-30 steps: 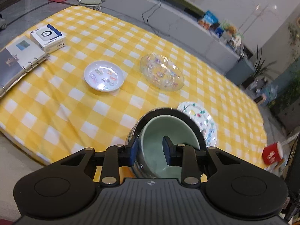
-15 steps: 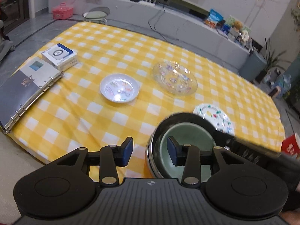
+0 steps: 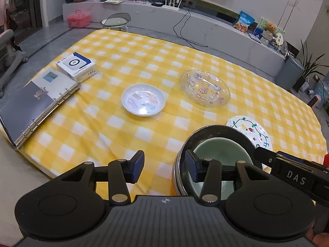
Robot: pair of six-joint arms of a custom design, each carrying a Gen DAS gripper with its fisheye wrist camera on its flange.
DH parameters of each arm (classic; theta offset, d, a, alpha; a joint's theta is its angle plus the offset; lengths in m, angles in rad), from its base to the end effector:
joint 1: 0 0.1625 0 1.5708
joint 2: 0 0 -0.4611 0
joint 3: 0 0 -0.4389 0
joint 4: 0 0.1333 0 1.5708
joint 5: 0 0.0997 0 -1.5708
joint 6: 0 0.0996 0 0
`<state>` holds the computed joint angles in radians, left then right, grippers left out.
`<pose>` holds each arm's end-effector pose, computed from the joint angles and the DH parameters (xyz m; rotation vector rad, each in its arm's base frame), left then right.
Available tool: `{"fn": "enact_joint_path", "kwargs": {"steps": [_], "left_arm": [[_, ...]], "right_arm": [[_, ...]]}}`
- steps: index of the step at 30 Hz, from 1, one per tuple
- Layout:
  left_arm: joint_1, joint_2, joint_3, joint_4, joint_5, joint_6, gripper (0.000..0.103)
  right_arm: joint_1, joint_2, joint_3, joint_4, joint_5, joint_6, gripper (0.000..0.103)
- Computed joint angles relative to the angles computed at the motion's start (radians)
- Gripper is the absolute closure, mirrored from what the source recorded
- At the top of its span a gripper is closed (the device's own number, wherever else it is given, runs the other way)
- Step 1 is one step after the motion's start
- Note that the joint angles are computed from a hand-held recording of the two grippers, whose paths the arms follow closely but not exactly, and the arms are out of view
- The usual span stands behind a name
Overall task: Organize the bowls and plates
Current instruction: 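Open both grippers and withdraw from the stacked bowls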
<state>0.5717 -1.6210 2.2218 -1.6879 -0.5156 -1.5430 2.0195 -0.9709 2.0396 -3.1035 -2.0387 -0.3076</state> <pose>-0.2210 -0.4037 0.2851 -0.2839 2.1853 -1.0555 0.3401 -0.5027 0.1235 0.8344 -2.5019 0.6648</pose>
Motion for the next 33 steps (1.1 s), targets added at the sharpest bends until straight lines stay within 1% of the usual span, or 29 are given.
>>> {"fn": "enact_joint_path", "kwargs": {"steps": [1,2,8,9,10,11,12,14,17,20,22,24,26,27,29,30,33], "left_arm": [[0.000,-0.001,0.001,-0.003,0.000,0.000,0.049],[0.001,-0.002,0.002,-0.009,0.000,0.000,0.048],[0.000,0.002,-0.005,0.023,0.009,-0.026,0.037],[0.000,0.002,-0.006,0.022,0.008,-0.028,0.037],[0.000,0.001,-0.004,0.017,0.007,-0.028,0.035],[0.000,0.001,-0.003,0.011,0.008,-0.023,0.033],[-0.001,0.003,-0.003,0.013,0.010,-0.021,0.032],[-0.003,0.010,-0.008,0.033,0.019,-0.020,0.026],[-0.008,0.014,-0.010,0.045,0.030,-0.034,0.025],[-0.008,0.006,-0.016,0.056,0.025,-0.053,0.025],[-0.011,-0.002,-0.032,0.098,0.023,-0.101,0.025],[-0.017,-0.006,-0.047,0.169,0.039,-0.150,0.024],[-0.011,0.010,-0.081,0.273,0.045,-0.214,0.023],[-0.003,0.017,-0.096,0.307,0.040,-0.232,0.023],[0.011,0.023,-0.112,0.329,0.031,-0.240,0.023],[0.017,0.024,-0.117,0.331,0.029,-0.239,0.023],[0.035,0.031,-0.134,0.357,0.030,-0.233,0.023]], "right_arm": [[0.001,0.001,0.000,-0.003,-0.003,-0.009,0.047],[0.001,0.000,0.001,-0.004,-0.001,-0.013,0.037],[-0.005,-0.014,0.001,0.036,0.031,-0.044,0.013],[-0.005,-0.015,0.003,0.030,0.032,-0.050,0.011],[-0.004,-0.014,0.004,0.023,0.029,-0.054,0.006],[-0.003,-0.012,0.004,0.018,0.025,-0.059,0.003],[-0.002,-0.012,0.005,0.016,0.020,-0.066,0.003],[0.001,-0.007,0.005,0.006,0.004,-0.079,0.003],[0.003,0.000,0.000,0.004,-0.027,-0.074,0.003],[-0.002,-0.007,-0.008,0.036,-0.025,-0.053,0.003],[-0.007,-0.016,-0.015,0.056,-0.008,-0.047,0.003],[-0.011,-0.023,-0.025,0.077,0.014,-0.033,0.003],[-0.020,-0.034,-0.035,0.107,0.063,-0.003,0.003],[-0.026,-0.040,-0.042,0.132,0.094,0.014,0.003],[-0.032,-0.047,-0.060,0.177,0.140,0.038,0.003],[-0.030,-0.047,-0.066,0.183,0.150,0.044,0.003],[-0.023,-0.037,-0.086,0.189,0.150,0.031,0.003]]}}
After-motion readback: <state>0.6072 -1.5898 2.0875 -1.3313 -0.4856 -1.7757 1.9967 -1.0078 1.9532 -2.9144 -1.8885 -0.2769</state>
